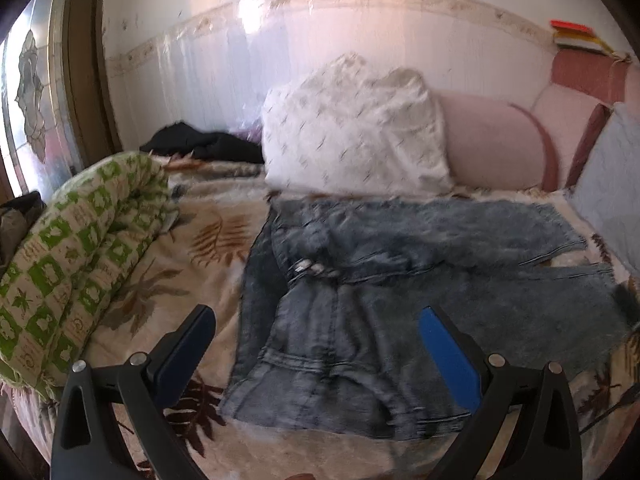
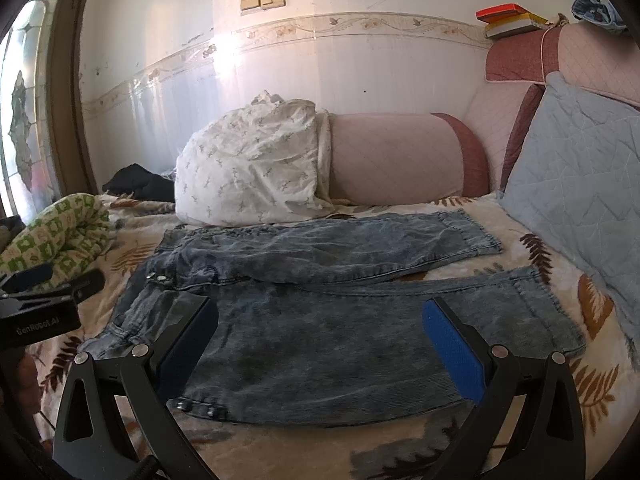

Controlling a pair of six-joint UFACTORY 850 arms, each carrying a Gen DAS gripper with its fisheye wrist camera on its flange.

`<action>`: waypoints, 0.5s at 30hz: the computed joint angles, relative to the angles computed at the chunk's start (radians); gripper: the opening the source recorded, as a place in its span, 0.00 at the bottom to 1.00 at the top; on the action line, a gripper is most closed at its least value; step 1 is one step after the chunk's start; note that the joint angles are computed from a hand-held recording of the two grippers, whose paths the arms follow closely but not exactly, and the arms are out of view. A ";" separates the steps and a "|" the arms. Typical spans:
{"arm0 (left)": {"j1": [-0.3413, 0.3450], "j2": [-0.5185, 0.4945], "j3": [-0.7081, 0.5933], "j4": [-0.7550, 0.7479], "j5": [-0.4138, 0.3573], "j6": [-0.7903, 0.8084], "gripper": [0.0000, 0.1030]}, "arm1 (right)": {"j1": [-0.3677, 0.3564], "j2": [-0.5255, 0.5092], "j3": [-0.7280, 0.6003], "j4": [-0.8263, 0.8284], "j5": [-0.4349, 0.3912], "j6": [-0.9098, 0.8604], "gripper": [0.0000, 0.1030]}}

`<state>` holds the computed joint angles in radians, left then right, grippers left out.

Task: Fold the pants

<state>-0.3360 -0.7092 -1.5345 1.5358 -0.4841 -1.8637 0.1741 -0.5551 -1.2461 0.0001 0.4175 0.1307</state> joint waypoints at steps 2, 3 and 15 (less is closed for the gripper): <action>0.023 -0.014 -0.015 -0.057 0.001 0.046 1.00 | -0.014 0.000 -0.006 0.077 -0.002 -0.070 1.00; 0.032 -0.021 -0.022 -0.078 -0.007 0.059 1.00 | -0.021 -0.001 -0.010 0.097 -0.007 -0.082 1.00; 0.091 -0.101 -0.107 -0.271 -0.006 0.194 1.00 | -0.195 -0.114 -0.188 0.034 -0.209 0.090 1.00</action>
<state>-0.2454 -0.8102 -1.6417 1.2650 -0.4902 -1.6695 -0.0204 -0.6689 -1.4344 0.0345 0.2087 0.2211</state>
